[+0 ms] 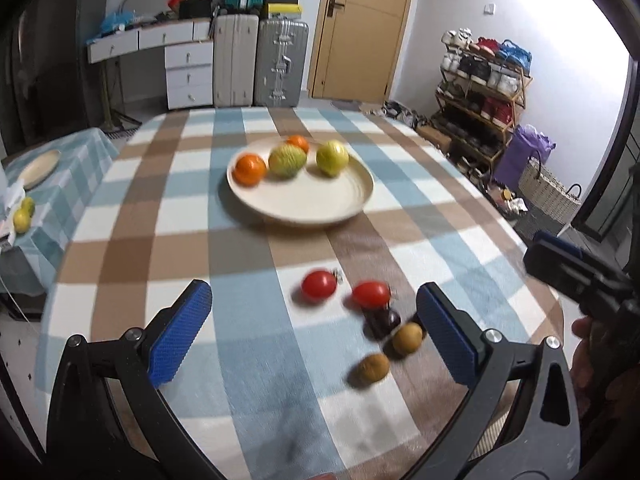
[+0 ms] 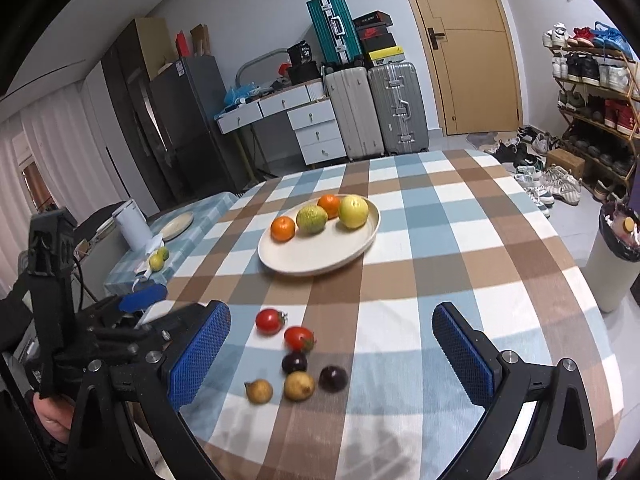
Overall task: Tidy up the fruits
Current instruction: 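Lower the left gripper onto a small brown kiwi and close it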
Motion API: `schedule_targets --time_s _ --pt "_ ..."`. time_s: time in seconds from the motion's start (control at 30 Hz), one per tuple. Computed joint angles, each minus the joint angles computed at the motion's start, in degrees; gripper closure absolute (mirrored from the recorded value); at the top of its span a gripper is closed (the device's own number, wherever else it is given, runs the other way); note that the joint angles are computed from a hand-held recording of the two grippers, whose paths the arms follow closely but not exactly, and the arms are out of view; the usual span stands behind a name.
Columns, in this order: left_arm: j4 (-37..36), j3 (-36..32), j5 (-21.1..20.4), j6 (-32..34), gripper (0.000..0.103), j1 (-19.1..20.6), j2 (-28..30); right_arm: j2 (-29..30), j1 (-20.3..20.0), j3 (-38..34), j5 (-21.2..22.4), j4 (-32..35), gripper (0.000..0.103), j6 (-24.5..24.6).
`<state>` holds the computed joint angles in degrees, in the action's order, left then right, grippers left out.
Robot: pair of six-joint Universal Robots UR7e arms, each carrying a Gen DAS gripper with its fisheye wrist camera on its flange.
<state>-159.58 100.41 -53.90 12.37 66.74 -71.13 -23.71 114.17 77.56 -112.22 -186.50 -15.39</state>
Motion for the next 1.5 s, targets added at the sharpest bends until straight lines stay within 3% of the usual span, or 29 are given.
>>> schedule_targets --time_s 0.1,0.6,0.67,0.73,0.77,0.87,1.0,1.23,1.5 --pt "4.29 0.11 -3.31 -0.8 0.001 1.21 -0.02 -0.36 -0.03 1.24 -0.61 -0.34 0.0 0.35" --pt "9.31 -0.01 -4.39 0.22 0.002 3.24 3.22 -0.37 -1.29 2.76 -1.96 1.69 0.0 1.7" --pt "10.5 -0.56 -5.03 0.03 0.007 3.62 3.57 -0.26 -1.41 2.71 -2.07 1.83 0.0 1.77" --pt "12.05 -1.02 -6.11 -0.41 0.021 3.9 3.62 -0.21 -1.5 2.68 -2.16 2.1 0.0 1.88" --pt "11.7 -0.88 -5.97 0.14 0.022 3.83 3.67 -0.21 -1.54 2.67 -2.15 2.23 0.0 1.91" --pt "11.94 -0.96 -6.96 0.83 0.04 3.9 3.67 -0.18 -1.58 2.64 -2.2 2.35 0.0 1.92" --pt "12.84 -1.02 -7.36 2.04 0.079 3.79 3.49 -0.11 -1.72 2.62 -2.17 2.73 0.0 2.18" --pt "11.95 -0.2 -11.27 3.68 0.08 3.94 2.1 -0.34 -1.67 3.0 -2.09 3.28 0.0 2.53" --pt "10.0 0.29 -12.14 3.09 0.08 4.16 -0.66 -0.79 -1.66 3.88 0.17 5.17 0.0 4.63"
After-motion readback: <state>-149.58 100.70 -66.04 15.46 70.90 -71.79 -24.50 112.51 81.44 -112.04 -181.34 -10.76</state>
